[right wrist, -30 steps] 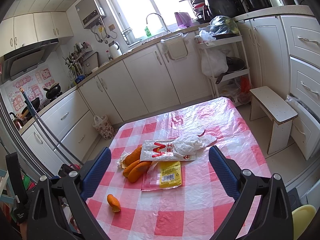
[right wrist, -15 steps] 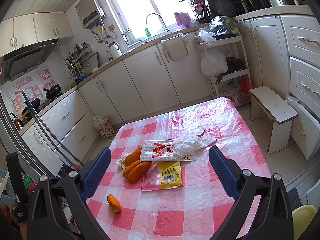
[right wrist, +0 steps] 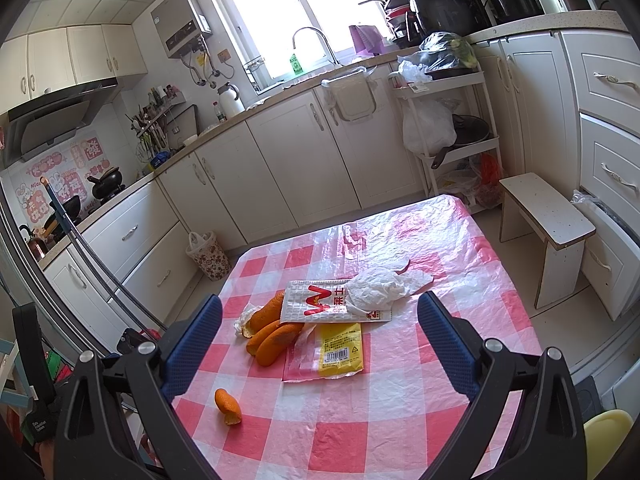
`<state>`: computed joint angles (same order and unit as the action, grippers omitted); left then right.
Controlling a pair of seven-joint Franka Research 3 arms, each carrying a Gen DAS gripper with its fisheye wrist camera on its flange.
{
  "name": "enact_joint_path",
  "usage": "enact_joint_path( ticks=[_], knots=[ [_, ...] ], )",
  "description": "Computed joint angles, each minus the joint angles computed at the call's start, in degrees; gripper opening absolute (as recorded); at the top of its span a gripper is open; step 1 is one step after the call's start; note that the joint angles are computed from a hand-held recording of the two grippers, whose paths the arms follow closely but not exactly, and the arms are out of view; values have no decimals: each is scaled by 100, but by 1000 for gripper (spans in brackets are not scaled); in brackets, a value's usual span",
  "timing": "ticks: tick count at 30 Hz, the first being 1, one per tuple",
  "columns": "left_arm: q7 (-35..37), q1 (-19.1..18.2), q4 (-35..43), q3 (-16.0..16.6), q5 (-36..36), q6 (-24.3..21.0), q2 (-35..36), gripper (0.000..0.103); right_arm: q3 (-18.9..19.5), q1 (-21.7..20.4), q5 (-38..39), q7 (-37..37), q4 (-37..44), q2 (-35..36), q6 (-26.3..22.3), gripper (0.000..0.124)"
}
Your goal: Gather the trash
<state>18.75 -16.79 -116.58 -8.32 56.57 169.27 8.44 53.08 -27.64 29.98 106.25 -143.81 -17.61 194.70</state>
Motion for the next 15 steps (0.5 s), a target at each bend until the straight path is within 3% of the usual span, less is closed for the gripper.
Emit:
enact_joint_path(
  ticks=[15],
  knots=[
    [233,4,-36,14,-462,135,18,95,23,-24,-28,41,-5,-11,-2,94]
  ],
)
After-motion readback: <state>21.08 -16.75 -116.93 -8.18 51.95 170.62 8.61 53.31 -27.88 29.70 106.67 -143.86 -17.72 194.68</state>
